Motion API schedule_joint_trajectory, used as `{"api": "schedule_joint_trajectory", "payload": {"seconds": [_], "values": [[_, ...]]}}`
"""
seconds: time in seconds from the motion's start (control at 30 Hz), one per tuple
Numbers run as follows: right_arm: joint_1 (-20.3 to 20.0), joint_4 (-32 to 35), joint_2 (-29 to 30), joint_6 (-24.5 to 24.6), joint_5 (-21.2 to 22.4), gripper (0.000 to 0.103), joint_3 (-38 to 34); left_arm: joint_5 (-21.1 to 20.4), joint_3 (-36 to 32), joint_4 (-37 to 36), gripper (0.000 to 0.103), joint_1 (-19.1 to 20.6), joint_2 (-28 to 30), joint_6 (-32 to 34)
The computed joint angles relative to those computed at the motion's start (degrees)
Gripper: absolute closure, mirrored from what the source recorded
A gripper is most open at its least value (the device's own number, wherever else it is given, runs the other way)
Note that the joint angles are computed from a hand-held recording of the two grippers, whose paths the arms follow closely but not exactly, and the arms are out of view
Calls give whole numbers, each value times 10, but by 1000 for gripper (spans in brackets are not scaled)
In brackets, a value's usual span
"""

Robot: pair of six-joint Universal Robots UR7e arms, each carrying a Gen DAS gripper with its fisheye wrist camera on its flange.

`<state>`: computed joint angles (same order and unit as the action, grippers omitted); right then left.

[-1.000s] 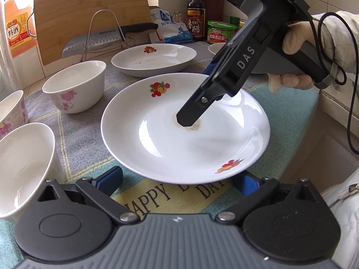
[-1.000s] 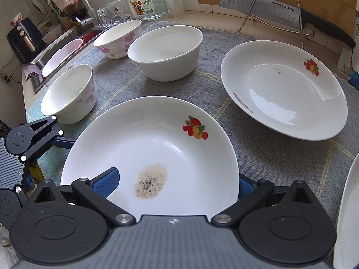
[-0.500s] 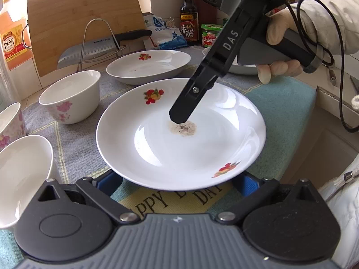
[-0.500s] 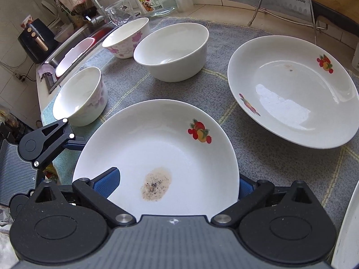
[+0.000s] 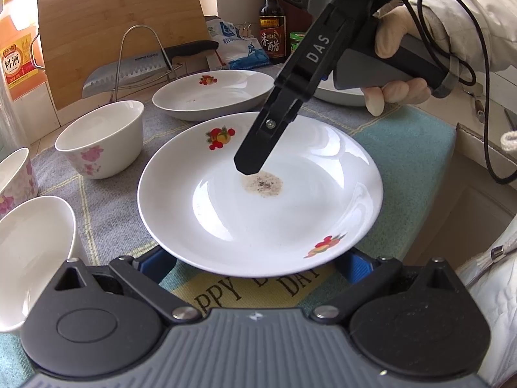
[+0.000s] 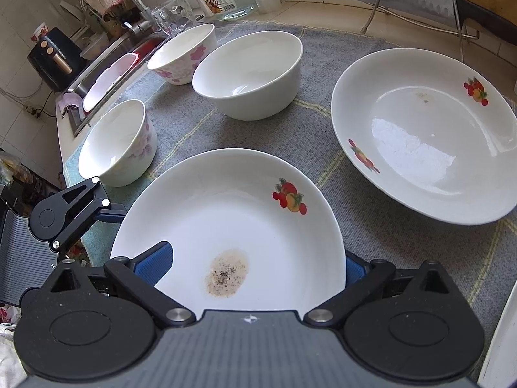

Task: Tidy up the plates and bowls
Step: 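Lift the stained plate with the right gripper and carry it over another plate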

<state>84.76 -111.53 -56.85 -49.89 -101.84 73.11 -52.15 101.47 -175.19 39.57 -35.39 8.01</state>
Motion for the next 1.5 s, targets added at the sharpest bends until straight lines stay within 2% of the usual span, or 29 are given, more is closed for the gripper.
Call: {"api": "schedule_joint_trajectory", "payload": {"seconds": [0.47, 0.77, 1.27, 1.5], "values": [[1, 3, -14, 15, -2, 0, 9, 1, -13, 52, 1, -6, -11, -28], [-4, -7, -34, 10, 9, 0, 13, -9, -49, 80, 1, -10, -4, -2], [-34, -30, -62, 6, 22, 0, -8, -53, -171, 118, 1, 1, 64, 74], [-58, -29, -71, 0, 27, 0, -32, -75, -259, 154, 1, 4, 117, 101]]}}
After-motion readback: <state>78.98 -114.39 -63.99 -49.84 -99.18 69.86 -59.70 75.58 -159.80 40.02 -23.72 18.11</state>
